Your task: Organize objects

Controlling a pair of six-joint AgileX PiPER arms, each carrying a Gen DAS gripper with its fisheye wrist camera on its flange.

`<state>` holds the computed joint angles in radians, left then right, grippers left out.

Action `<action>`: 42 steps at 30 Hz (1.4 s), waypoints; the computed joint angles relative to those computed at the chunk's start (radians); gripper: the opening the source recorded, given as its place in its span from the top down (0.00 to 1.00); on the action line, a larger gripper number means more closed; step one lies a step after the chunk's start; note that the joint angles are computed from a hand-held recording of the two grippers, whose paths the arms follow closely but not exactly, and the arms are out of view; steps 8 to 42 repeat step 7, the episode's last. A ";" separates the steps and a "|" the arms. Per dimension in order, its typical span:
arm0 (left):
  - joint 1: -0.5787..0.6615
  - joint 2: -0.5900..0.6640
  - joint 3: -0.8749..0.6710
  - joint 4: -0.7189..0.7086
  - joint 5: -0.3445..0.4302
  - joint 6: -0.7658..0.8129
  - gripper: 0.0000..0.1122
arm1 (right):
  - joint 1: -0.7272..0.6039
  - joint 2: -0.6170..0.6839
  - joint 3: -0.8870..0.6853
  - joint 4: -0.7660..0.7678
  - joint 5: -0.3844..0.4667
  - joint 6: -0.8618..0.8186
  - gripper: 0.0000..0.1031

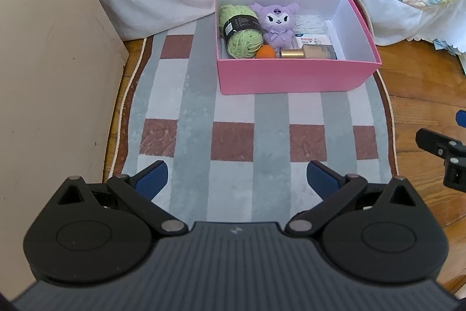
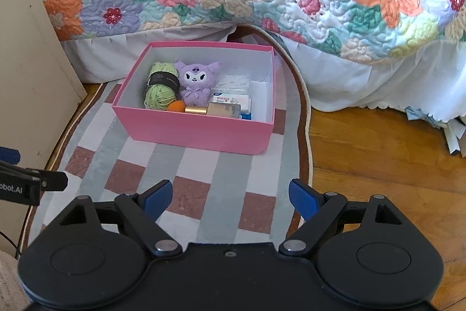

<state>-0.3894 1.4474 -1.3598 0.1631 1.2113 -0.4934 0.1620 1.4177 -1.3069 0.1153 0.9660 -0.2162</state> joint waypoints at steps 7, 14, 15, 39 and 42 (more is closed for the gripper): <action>0.013 0.003 -0.004 -0.004 -0.005 0.018 0.08 | -0.019 0.004 -0.001 0.003 0.007 -0.006 0.13; 0.013 0.003 -0.004 -0.004 -0.005 0.018 0.08 | -0.019 0.004 -0.001 0.003 0.007 -0.006 0.13; 0.013 0.003 -0.004 -0.004 -0.005 0.018 0.08 | -0.019 0.004 -0.001 0.003 0.007 -0.006 0.13; 0.013 0.003 -0.004 -0.004 -0.005 0.018 0.08 | -0.019 0.004 -0.001 0.003 0.007 -0.006 0.13; 0.013 0.003 -0.004 -0.004 -0.005 0.018 0.08 | -0.019 0.004 -0.001 0.003 0.007 -0.006 0.13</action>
